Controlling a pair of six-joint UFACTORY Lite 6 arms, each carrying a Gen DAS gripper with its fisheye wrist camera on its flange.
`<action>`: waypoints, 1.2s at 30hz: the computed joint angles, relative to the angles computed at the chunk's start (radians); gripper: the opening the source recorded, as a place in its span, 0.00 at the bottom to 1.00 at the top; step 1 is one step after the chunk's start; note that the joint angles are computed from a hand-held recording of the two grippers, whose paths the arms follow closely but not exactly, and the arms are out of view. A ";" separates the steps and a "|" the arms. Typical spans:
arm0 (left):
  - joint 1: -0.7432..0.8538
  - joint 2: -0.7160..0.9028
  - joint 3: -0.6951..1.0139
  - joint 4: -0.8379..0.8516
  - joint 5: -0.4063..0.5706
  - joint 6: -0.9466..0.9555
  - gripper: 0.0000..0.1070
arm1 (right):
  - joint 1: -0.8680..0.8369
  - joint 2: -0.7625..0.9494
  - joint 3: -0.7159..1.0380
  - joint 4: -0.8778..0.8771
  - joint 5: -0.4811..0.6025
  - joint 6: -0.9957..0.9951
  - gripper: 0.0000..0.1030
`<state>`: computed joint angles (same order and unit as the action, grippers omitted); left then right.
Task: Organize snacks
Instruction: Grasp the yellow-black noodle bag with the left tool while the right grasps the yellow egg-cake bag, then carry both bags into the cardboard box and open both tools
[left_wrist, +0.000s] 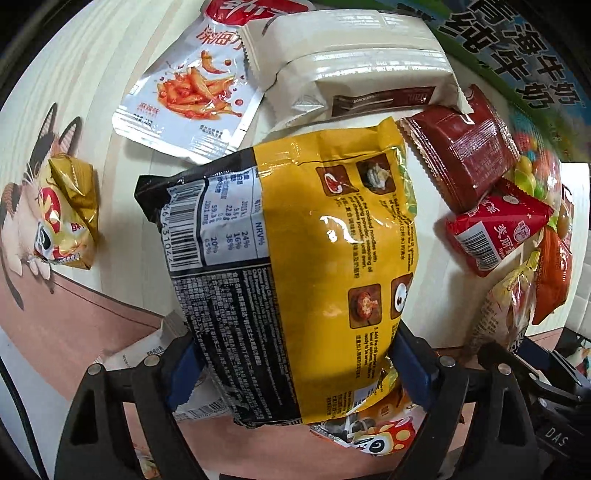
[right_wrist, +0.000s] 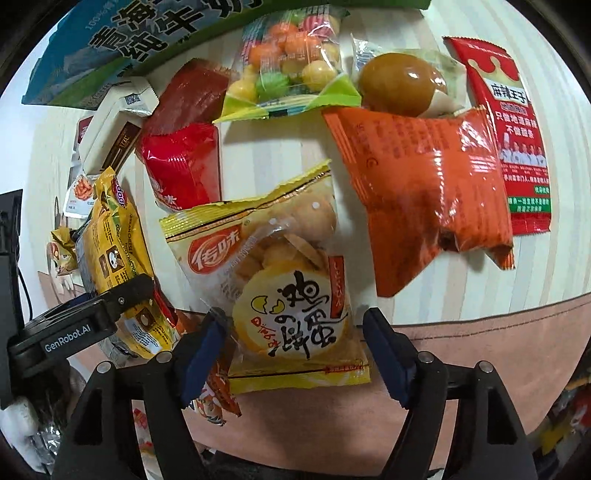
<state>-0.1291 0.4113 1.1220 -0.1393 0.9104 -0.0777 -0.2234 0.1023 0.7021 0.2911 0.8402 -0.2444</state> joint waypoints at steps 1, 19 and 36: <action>0.018 -0.002 0.001 0.006 0.004 0.013 0.84 | -0.008 0.012 0.008 0.001 -0.004 -0.008 0.77; -0.080 -0.272 -0.119 0.156 0.027 -0.094 0.80 | 0.065 -0.300 -0.139 -0.087 0.023 0.156 0.44; -0.140 -0.192 0.740 0.019 0.505 -0.005 0.80 | -0.299 -0.210 0.630 0.116 0.576 -0.048 0.43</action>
<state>-0.2686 0.2195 1.8625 -0.1207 1.4157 -0.0831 -0.5222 -0.1073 1.3325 0.4067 1.4162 -0.2926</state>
